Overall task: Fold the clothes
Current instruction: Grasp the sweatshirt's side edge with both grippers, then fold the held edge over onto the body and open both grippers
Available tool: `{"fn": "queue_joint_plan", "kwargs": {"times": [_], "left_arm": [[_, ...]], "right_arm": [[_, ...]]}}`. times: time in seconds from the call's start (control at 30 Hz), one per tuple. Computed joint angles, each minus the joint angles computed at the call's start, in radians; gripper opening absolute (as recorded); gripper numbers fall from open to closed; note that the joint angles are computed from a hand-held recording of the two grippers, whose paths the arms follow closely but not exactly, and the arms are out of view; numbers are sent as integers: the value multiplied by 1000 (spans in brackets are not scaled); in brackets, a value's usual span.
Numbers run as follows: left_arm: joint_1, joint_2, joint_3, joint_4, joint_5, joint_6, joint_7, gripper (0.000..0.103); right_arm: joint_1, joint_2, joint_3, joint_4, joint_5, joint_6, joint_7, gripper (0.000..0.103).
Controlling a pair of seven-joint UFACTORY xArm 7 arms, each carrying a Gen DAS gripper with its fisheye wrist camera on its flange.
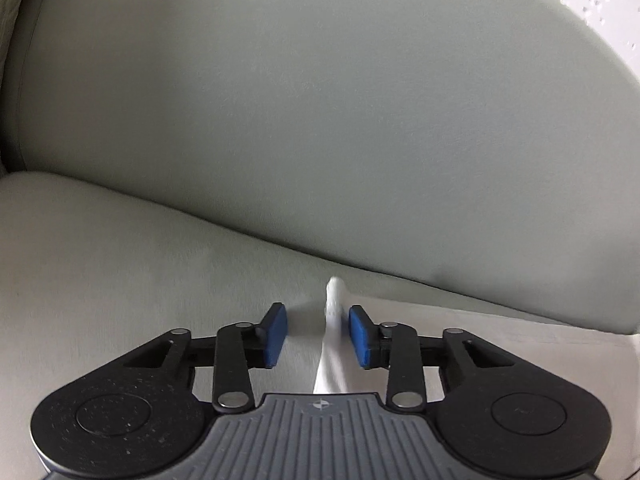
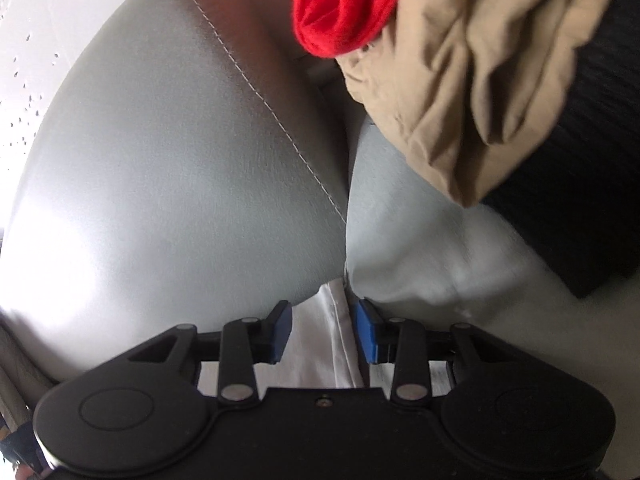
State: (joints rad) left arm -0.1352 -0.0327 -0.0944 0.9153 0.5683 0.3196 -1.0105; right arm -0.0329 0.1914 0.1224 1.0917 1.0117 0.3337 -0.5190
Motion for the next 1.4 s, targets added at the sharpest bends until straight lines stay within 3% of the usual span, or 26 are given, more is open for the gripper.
{"fn": "queue_joint_plan", "kwargs": {"times": [0.07,0.17,0.23,0.33,0.4,0.53,0.73,0.83,0.9,1.0,1.17,1.4], "left_arm": [[-7,4,-10,21,47,44,-14,4],[-17,-6,-21,38,139,93,-71,3],[-25,-25,-31,41,204,130,-114,3],[-24,-98,-50,8,241,159,-139,3],[-22,-169,-73,-25,241,189,-139,3],[-28,-357,-131,-106,175,270,-93,3],[-106,-704,-178,-225,-21,423,30,3],[-168,-887,-189,-281,-151,528,70,3],[-208,-997,-206,-307,-246,632,78,3],[-257,-1127,-265,-316,-370,843,96,3],[-266,-1108,-435,-287,-486,1054,85,3],[-324,-1168,-506,-281,-507,1166,16,3]], "right_arm": [[15,11,-2,1,-56,-19,3,31],[53,5,-18,-27,-214,-80,91,5],[63,-17,-15,-63,-283,-129,140,6],[44,-113,29,-152,-194,-195,59,6],[64,-195,19,-212,-134,-203,7,6],[103,-423,-25,-360,-128,-151,40,6],[37,-888,-56,-575,-304,102,297,6],[-1,-1029,-102,-577,-395,271,393,6],[-3,-1022,-140,-516,-445,361,456,6],[-16,-1166,-181,-570,-531,523,536,6],[-51,-1454,-239,-721,-660,756,647,6],[-86,-1717,-276,-784,-743,938,734,5]]}}
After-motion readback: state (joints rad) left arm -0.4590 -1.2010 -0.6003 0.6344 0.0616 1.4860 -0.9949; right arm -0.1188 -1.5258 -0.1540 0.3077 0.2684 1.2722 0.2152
